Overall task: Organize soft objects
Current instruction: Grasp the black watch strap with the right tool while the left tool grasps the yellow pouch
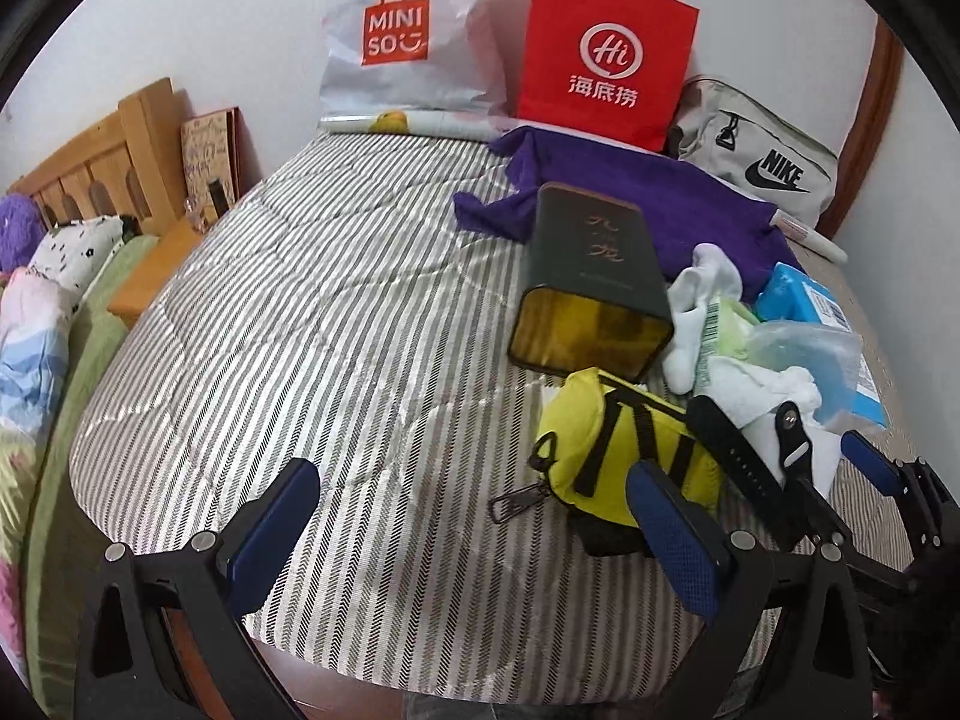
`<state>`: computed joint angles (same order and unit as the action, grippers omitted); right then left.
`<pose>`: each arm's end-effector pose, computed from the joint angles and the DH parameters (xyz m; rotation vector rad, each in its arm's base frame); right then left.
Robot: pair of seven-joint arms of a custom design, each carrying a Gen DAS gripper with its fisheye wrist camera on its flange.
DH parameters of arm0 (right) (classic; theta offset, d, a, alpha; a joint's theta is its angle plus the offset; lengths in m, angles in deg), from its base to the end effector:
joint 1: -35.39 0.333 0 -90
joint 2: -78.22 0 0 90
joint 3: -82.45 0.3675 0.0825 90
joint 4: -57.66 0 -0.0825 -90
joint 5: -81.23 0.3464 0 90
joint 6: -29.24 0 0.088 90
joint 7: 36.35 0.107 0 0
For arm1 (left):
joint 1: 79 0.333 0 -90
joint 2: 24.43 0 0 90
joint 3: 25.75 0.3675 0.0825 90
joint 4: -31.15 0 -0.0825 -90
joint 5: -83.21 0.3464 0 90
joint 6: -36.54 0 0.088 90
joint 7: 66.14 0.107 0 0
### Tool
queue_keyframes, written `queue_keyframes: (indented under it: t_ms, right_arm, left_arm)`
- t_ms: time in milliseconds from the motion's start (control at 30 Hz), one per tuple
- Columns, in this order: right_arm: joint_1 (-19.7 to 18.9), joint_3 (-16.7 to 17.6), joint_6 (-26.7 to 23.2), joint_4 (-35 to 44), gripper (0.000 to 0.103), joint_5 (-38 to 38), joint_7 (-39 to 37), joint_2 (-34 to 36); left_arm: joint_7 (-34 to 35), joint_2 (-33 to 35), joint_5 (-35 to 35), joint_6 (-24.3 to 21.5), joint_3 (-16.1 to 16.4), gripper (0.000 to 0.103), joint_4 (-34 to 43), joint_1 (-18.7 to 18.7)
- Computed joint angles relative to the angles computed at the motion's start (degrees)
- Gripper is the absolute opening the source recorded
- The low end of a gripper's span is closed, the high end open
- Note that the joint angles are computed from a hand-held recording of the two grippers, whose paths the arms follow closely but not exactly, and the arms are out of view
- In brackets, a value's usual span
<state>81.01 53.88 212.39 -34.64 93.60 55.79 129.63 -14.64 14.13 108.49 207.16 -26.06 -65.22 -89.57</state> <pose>0.6842 0.3065 0.2980 -2.0473 1.4108 -0.8556 0.7078 -0.1653 0.3425 -1.9453 1.8112 -0.6901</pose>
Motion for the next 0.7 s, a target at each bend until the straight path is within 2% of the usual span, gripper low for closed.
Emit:
queue_keyframes:
  t_ms: [100, 167, 200, 233, 267, 333, 400, 467, 533, 600, 667, 700]
  right_arm:
    - [1.94, -2.93, -0.25, 1.22, 0.061, -0.19, 1.01, 1.9]
    - [2.18, -3.43, -0.26, 1.7, 0.06, -0.51, 0.78, 2.33]
    - [1.84, -2.95, 0.17, 1.6, 0.054, -0.79, 0.31, 2.12]
    - [0.15, -0.47, 1.21, 1.01, 0.033, -1.49, -1.25, 1.03]
    - [-1.49, 1.83, 1.47, 0.7, 0.022, -1.78, -2.64, 0.11]
    - [-6.37, 8.31, 1.71, -0.02, 0.021, -1.29, -4.69, -2.26]
    - [-10.33, 13.23, 2.17, -0.44, 0.011, -0.24, -5.79, -3.66]
    - [-12.77, 16.01, 1.89, -1.13, 0.011, 0.69, -6.59, -4.69]
    - [-14.0, 17.3, 1.19, -1.38, 0.012, 1.31, -7.01, -5.1]
    - [-16.6, 20.78, 1.94, -2.42, 0.012, 1.35, -8.32, -5.88]
    - [-17.79, 22.66, 2.81, -3.33, 0.02, 1.26, -9.75, -6.4]
    - [-18.12, 23.43, 4.12, -3.98, 0.032, 1.18, -10.6, -6.55]
  left_arm:
    - [1.2, 0.56, -0.98, 0.22, -1.56, 0.102, 0.14, 1.51]
    - [2.08, 0.91, -1.71, 0.28, -2.41, 0.102, 0.31, 2.29]
    - [2.48, 1.0, -2.02, 0.36, -2.73, 0.102, 0.27, 2.54]
    - [2.92, 1.1, -2.34, 0.33, -3.04, 0.102, 0.32, 2.81]
    - [3.3, 1.17, -2.63, 0.26, -3.24, 0.102, 0.37, 2.96]
    - [3.79, 1.22, -3.06, 0.38, -3.35, 0.102, 0.34, 3.04]
    - [4.4, 1.32, -3.45, 0.57, -3.59, 0.102, 0.42, 3.21]
    - [4.56, 1.36, -3.71, 0.6, -3.37, 0.102, 0.49, 2.93]
    - [5.06, 1.37, -3.88, 0.63, -3.53, 0.102, 0.47, 2.93]
    - [5.2, 1.37, -4.0, 0.44, -3.35, 0.102, 0.59, 2.59]
    - [5.33, 1.33, -4.11, 0.3, -3.29, 0.102, 0.72, 2.39]
    - [5.38, 1.27, -4.14, 0.22, -3.26, 0.102, 0.72, 2.3]
